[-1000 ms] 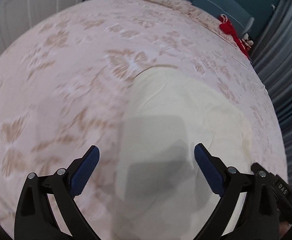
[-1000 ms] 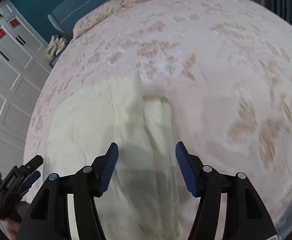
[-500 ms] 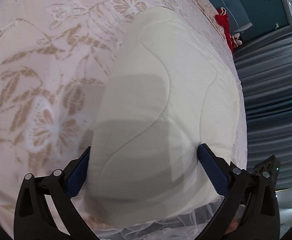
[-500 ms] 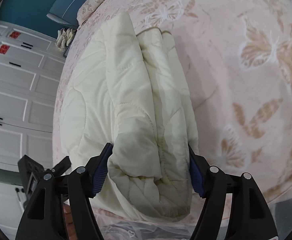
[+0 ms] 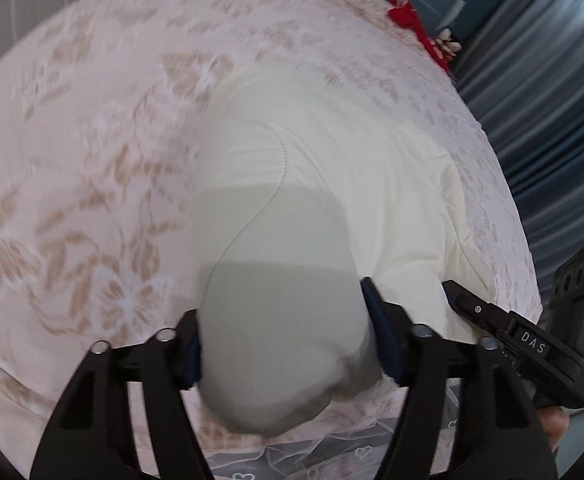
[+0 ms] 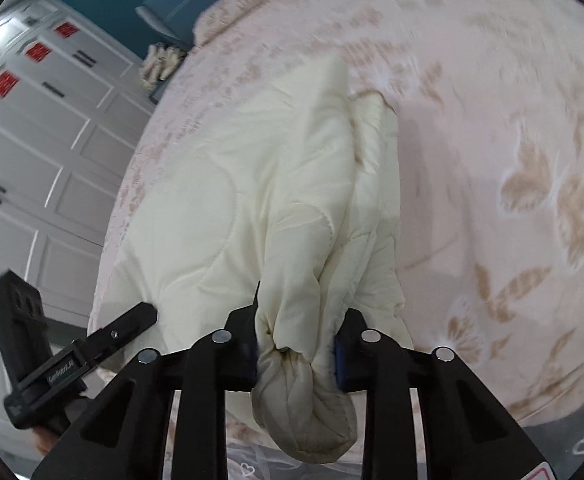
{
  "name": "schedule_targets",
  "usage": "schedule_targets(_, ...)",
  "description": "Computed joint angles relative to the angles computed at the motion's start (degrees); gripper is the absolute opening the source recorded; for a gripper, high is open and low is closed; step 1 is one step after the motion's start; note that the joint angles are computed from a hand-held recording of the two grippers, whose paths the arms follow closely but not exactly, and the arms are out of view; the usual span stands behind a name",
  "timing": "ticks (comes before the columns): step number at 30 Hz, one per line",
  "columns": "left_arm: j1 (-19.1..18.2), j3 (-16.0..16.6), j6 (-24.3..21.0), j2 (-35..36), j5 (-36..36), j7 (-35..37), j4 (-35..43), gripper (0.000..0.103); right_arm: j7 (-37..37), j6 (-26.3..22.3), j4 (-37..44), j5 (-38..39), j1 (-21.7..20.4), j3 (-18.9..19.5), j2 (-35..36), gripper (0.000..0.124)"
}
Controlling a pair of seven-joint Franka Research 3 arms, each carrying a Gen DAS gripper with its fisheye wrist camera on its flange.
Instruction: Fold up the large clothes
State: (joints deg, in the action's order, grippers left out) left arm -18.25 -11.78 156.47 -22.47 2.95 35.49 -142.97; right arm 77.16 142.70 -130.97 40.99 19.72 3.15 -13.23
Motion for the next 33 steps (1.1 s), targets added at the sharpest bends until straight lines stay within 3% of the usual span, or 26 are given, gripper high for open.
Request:
schedule_targets(3, 2.17, -2.50, -2.29, -2.23, 5.10, -1.24, 2.33, 0.055, -1.15, 2.03, -0.71, -1.56, 0.15, 0.37, -3.45, 0.024)
schedule_targets(10, 3.45, -3.08, -1.86, -5.41, 11.76, 0.56, 7.24, 0.050, -5.67, 8.19, -0.26, -2.31, 1.70, -0.36, -10.14, 0.023)
schedule_targets(14, 6.11, -5.28, -2.79, -5.02, 16.63, -0.05, 11.65, 0.050, -7.66, 10.66, 3.49, -3.23, 2.68, -0.97, -10.45, 0.023)
schedule_targets(17, 7.40, -4.86, -1.66, -5.11, 18.58, -0.53, 13.02, 0.049, -9.26, 10.51, 7.33, -2.23, 3.72, -1.88, -9.06, 0.023)
schedule_targets(20, 7.39, -3.11, -1.91, -4.94, 18.13, 0.73, 12.94, 0.049, -8.81, 6.70, 11.04, -2.00, 3.47, -2.26, -5.74, 0.022)
schedule_targets(22, 6.66, -1.49, -1.72, -5.91, 16.41, 1.77, 10.36, 0.049, -8.97, 2.20, 11.73, 3.32, 4.21, -3.73, -3.01, 0.022)
schedule_targets(25, 6.15, 0.42, -0.92, -9.60, 13.64, 2.29, 3.25, 0.049, -6.80, -1.92, 9.72, 9.06, 4.06, -2.64, 0.00, 0.022)
schedule_targets(29, 6.82, 1.87, -4.83, -16.31, 12.87, 4.05, -3.93, 0.052, -3.51, -7.47, 4.62, 16.24, 5.19, 0.11, 1.16, 0.023)
schedule_targets(31, 5.08, 5.34, -6.91, -20.10, 10.79, 8.34, -7.58, 0.055, -1.55, -7.69, 1.98, 18.48, 6.25, 1.90, 0.33, 0.023)
schedule_targets(33, 3.78, 9.84, -7.32, -23.49, 7.48, 13.18, -11.69, 0.058, -0.19, -4.30, -0.06, 18.94, 7.38, 3.87, -0.38, 0.030)
